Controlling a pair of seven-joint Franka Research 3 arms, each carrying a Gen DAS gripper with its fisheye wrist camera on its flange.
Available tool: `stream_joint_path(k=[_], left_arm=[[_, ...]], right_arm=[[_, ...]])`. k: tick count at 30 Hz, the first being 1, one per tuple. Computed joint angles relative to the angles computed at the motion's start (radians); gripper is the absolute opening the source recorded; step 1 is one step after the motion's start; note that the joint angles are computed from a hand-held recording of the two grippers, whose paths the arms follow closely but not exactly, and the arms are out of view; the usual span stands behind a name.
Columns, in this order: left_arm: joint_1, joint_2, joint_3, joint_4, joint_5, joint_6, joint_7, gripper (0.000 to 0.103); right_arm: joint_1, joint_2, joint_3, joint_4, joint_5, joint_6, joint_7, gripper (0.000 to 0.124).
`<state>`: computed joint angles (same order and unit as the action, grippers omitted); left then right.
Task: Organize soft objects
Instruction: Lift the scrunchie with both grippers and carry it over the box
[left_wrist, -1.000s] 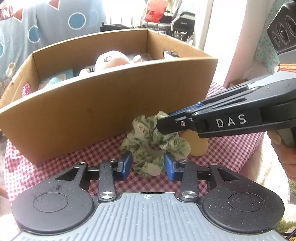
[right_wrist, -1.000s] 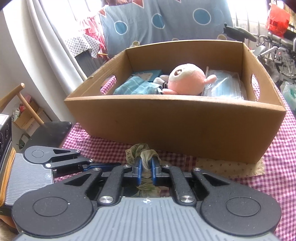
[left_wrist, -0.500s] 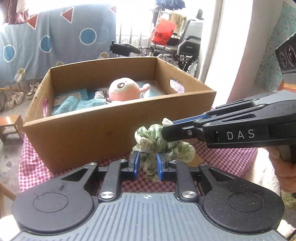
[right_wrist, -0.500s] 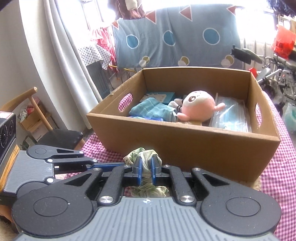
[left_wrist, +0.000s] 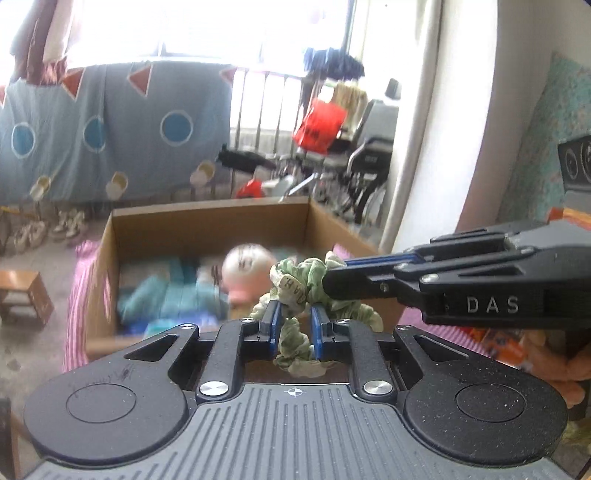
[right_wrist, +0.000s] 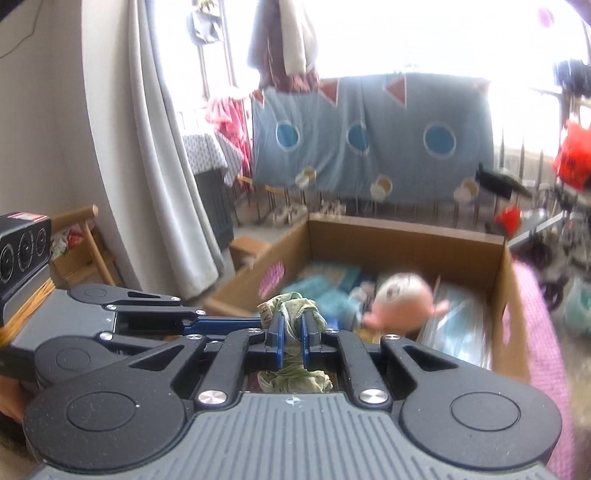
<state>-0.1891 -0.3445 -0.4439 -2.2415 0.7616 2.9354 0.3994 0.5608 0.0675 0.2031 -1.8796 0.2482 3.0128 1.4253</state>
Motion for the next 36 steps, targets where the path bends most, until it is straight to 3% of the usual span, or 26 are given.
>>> stream_joint_path(k=[4, 7, 13, 16, 22, 28, 33, 36], left_arm=[[0.004, 0.071, 0.027, 0.077, -0.003, 0.055, 0.043, 0.017], [-0.007, 0.146, 0.043, 0.154, -0.011, 0.061, 0.088, 0.017], [-0.123, 0.343, 0.141, 0.312, -0.312, 0.043, 0.390, 0.017], [-0.129, 0.446, 0.129, 0.399, -0.553, 0.003, 0.584, 0.017], [-0.090, 0.586, 0.061, 0.531, -0.846, -0.122, 0.800, 0.017], [-0.073, 0.670, 0.041, 0.626, -0.985, -0.241, 0.882, 0.017], [-0.077, 0.709, 0.050, 0.679, -1.030, -0.318, 0.886, 0.018], [-0.079, 0.730, 0.055, 0.713, -1.046, -0.373, 0.881, 0.026]], right_arm=[[-0.018, 0.021, -0.001, 0.050, 0.024, 0.032, -0.048, 0.010], [-0.044, 0.053, 0.005, 0.109, 0.086, 0.012, -0.114, 0.010], [-0.102, 0.159, -0.010, 0.273, 0.158, -0.145, -0.167, 0.010], [-0.124, 0.228, -0.031, 0.363, 0.167, -0.252, -0.139, 0.010], [-0.168, 0.340, -0.057, 0.503, 0.169, -0.448, -0.078, 0.010], [-0.167, 0.391, -0.084, 0.575, 0.090, -0.575, -0.050, 0.010], [-0.146, 0.441, -0.112, 0.671, -0.007, -0.693, -0.021, 0.011], [-0.122, 0.466, -0.134, 0.719, -0.078, -0.748, 0.010, 0.013]])
